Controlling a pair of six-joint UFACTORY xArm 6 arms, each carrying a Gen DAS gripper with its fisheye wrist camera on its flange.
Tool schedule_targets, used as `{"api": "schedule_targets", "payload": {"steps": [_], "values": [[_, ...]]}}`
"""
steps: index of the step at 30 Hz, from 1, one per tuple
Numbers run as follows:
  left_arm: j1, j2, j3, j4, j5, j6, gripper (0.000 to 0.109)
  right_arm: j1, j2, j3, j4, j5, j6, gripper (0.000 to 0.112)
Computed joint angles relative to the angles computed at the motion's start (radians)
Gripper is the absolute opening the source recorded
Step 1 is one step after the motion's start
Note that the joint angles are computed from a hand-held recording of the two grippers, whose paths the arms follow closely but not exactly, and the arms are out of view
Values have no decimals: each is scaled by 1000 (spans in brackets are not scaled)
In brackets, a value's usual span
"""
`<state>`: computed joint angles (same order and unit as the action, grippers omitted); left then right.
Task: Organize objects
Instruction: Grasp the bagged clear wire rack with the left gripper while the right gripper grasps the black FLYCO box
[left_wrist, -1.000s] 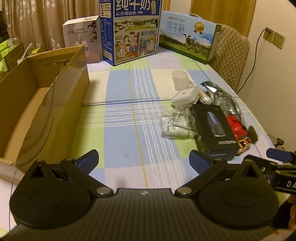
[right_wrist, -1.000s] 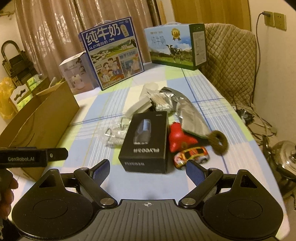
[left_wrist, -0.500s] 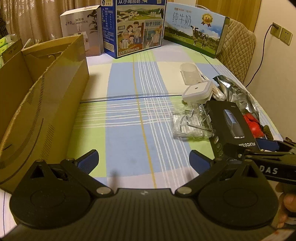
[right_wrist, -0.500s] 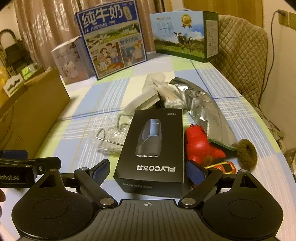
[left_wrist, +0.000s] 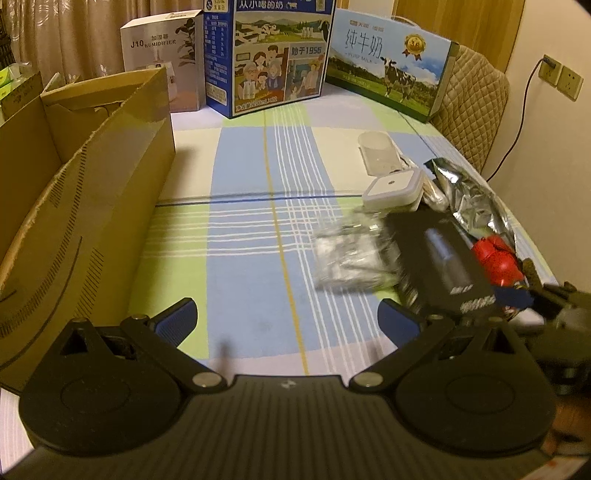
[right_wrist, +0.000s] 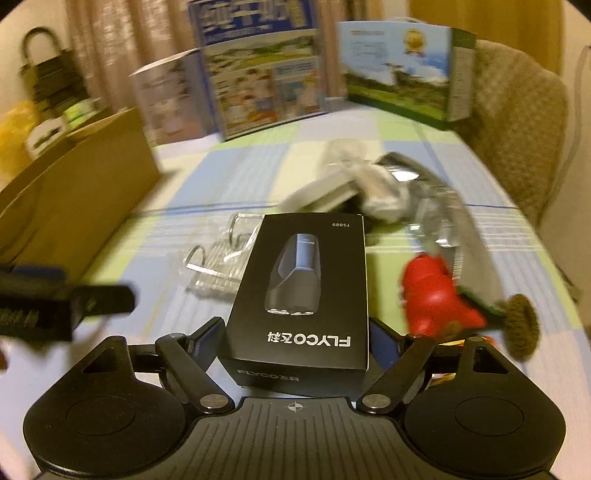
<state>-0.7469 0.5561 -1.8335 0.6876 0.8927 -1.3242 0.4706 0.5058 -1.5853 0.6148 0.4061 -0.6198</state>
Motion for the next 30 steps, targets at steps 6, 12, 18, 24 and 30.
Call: {"api": "schedule_targets", "payload": {"steps": [6, 12, 18, 24, 30], "values": [[6, 7, 1, 31, -17, -9, 102, -1, -32, 54, -56, -62, 78, 78], [19, 103, -94, 67, -56, 0, 102, -9, -42, 68, -98, -68, 120, 78], [31, 235, -267, 37, -54, 89, 90, -16, -40, 70, -92, -71, 134, 78], [48, 334, -397, -47, -56, 196, 70, -15, -40, 73, -91, -77, 139, 79], [49, 281, -310, -51, -68, 198, 54, -16, -39, 71, -77, -80, 132, 79]]}}
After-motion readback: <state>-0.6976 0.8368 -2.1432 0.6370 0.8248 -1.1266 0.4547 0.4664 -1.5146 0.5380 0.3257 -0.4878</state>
